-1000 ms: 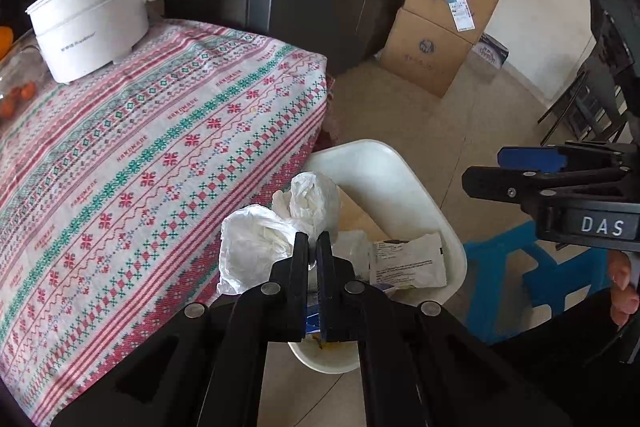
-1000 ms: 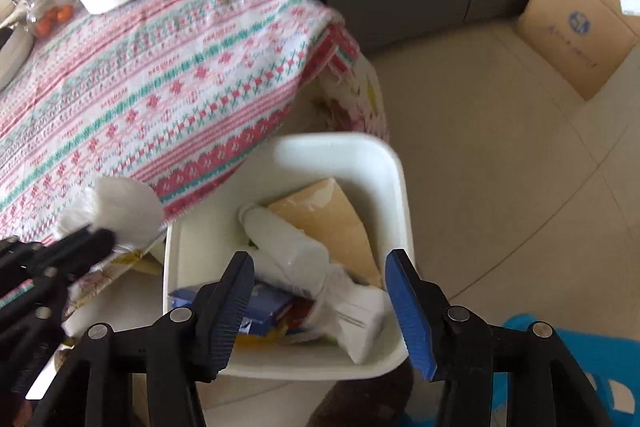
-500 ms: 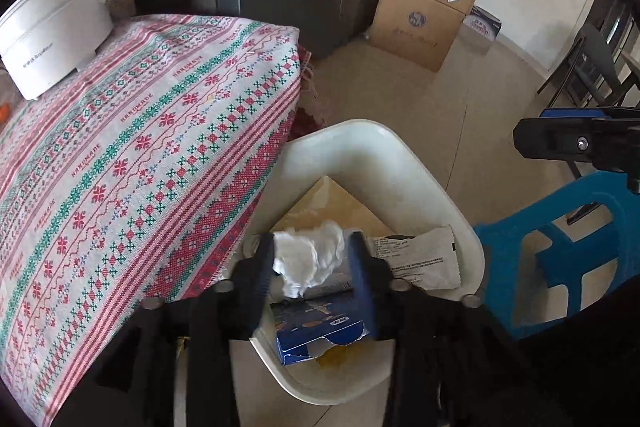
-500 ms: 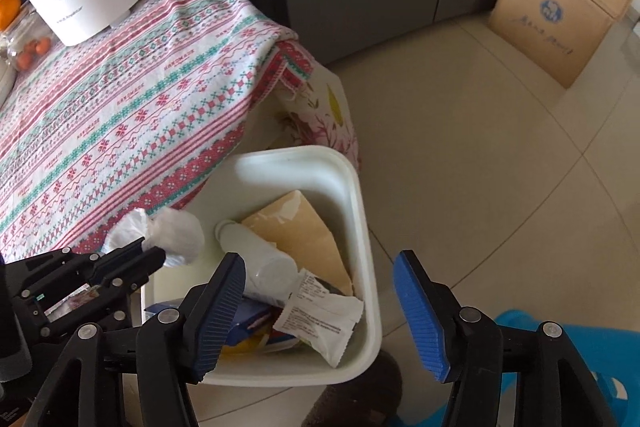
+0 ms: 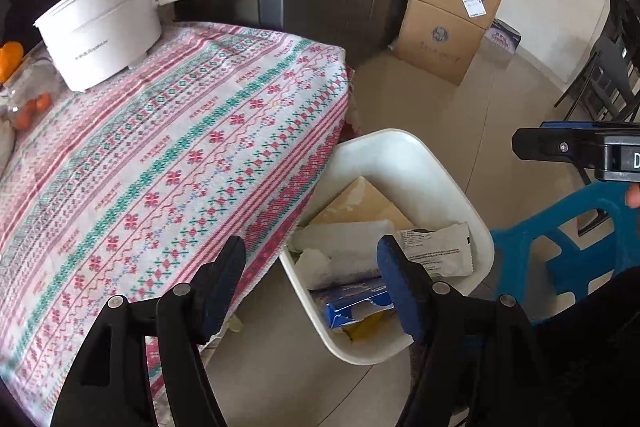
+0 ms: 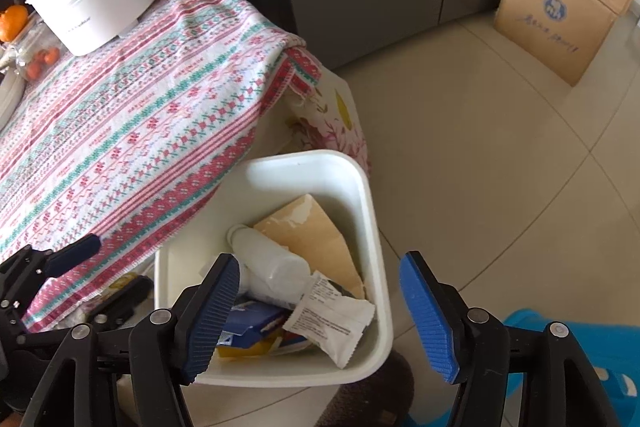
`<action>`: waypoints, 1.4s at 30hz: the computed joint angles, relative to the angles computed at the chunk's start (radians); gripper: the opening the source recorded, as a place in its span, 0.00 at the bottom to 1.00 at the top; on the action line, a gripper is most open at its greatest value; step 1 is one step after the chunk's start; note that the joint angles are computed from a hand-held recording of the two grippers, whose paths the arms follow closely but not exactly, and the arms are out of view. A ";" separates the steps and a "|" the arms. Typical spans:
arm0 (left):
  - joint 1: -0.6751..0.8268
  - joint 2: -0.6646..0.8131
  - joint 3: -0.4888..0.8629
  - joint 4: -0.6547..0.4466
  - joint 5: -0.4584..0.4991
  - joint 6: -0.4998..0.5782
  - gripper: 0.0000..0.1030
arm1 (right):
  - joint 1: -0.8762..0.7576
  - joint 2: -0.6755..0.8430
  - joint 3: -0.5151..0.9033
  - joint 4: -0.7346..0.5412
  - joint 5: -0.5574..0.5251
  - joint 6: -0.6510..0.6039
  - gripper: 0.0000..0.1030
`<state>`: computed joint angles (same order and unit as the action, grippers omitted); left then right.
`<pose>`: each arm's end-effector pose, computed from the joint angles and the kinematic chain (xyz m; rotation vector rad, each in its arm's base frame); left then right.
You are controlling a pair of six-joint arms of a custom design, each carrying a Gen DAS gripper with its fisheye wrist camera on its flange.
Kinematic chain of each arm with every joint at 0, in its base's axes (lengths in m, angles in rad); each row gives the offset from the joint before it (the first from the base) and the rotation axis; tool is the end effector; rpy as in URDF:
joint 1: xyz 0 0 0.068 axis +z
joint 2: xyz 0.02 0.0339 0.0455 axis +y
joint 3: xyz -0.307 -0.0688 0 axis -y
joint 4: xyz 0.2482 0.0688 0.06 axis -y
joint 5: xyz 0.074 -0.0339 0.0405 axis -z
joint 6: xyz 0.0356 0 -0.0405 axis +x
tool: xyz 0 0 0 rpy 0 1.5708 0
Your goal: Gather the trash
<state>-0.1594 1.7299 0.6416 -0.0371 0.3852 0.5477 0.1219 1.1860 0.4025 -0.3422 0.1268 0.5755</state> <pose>0.2773 -0.0581 0.1280 1.0111 2.4069 -0.3851 0.1693 0.0162 0.1667 0.6403 2.6033 0.0473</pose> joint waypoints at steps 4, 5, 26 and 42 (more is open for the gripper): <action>0.111 -0.046 0.027 -0.090 0.012 0.034 0.76 | 0.058 -0.010 0.002 0.002 0.021 0.035 0.71; 0.143 -0.056 0.034 -0.113 0.016 0.042 0.77 | 0.076 -0.014 0.004 0.002 0.028 0.048 0.71; 0.654 -0.207 0.068 -0.222 0.079 0.029 1.00 | 0.666 0.033 0.162 0.093 0.431 0.225 0.90; 0.698 -0.290 0.040 -0.133 0.088 -0.077 1.00 | 0.770 0.092 0.208 0.177 0.501 0.208 0.94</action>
